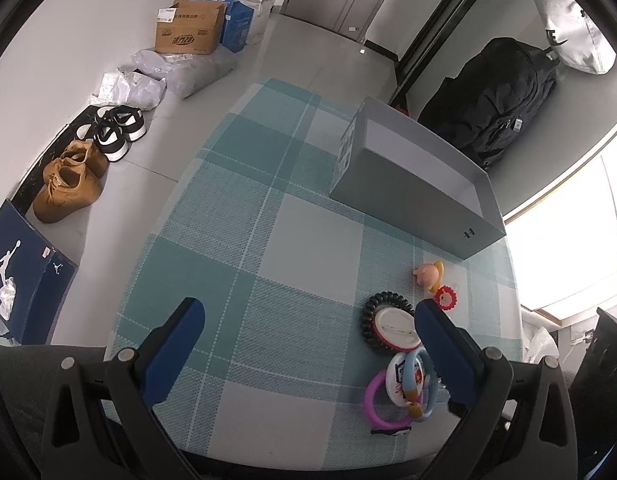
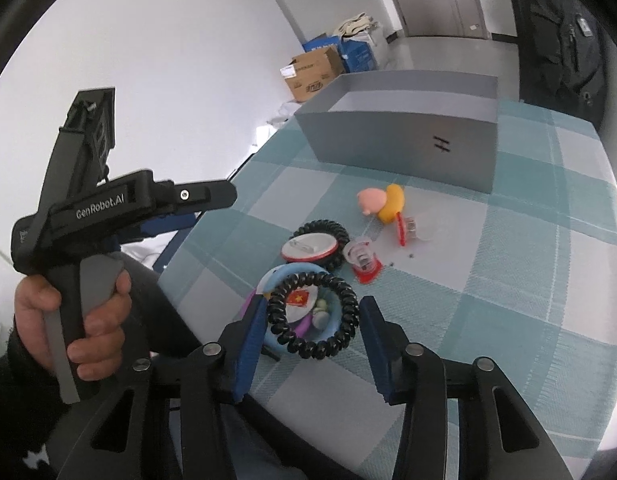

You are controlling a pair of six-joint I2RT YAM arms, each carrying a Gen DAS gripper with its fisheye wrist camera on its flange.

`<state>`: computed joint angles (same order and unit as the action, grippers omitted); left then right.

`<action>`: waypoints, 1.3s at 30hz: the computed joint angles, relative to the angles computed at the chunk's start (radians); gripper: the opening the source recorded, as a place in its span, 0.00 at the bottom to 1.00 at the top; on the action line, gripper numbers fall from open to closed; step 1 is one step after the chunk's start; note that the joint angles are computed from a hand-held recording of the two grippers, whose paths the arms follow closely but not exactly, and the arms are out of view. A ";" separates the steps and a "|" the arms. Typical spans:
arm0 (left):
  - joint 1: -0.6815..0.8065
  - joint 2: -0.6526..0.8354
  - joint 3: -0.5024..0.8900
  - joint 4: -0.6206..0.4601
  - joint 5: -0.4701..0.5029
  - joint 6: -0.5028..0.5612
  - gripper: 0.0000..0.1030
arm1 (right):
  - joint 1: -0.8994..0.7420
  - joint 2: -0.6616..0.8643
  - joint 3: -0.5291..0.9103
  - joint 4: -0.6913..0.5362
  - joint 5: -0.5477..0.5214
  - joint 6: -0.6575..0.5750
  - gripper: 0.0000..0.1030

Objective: Organize jewelry
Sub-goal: 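Grasp the black coiled hair tie with the right gripper while the left gripper grasps a white round badge, then carry the hair tie and badge into the grey box while both grippers open to release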

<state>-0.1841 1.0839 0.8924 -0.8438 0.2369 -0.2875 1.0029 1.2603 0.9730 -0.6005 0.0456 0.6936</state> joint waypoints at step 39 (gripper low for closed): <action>-0.158 0.115 0.055 -0.052 -0.028 0.100 0.27 | -0.150 -0.178 -0.077 -0.033 0.002 0.086 0.43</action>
<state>-0.3421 1.1989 0.9474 -0.8959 0.2090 -0.1876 0.8530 1.0821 0.8965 -0.6334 0.0479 0.7797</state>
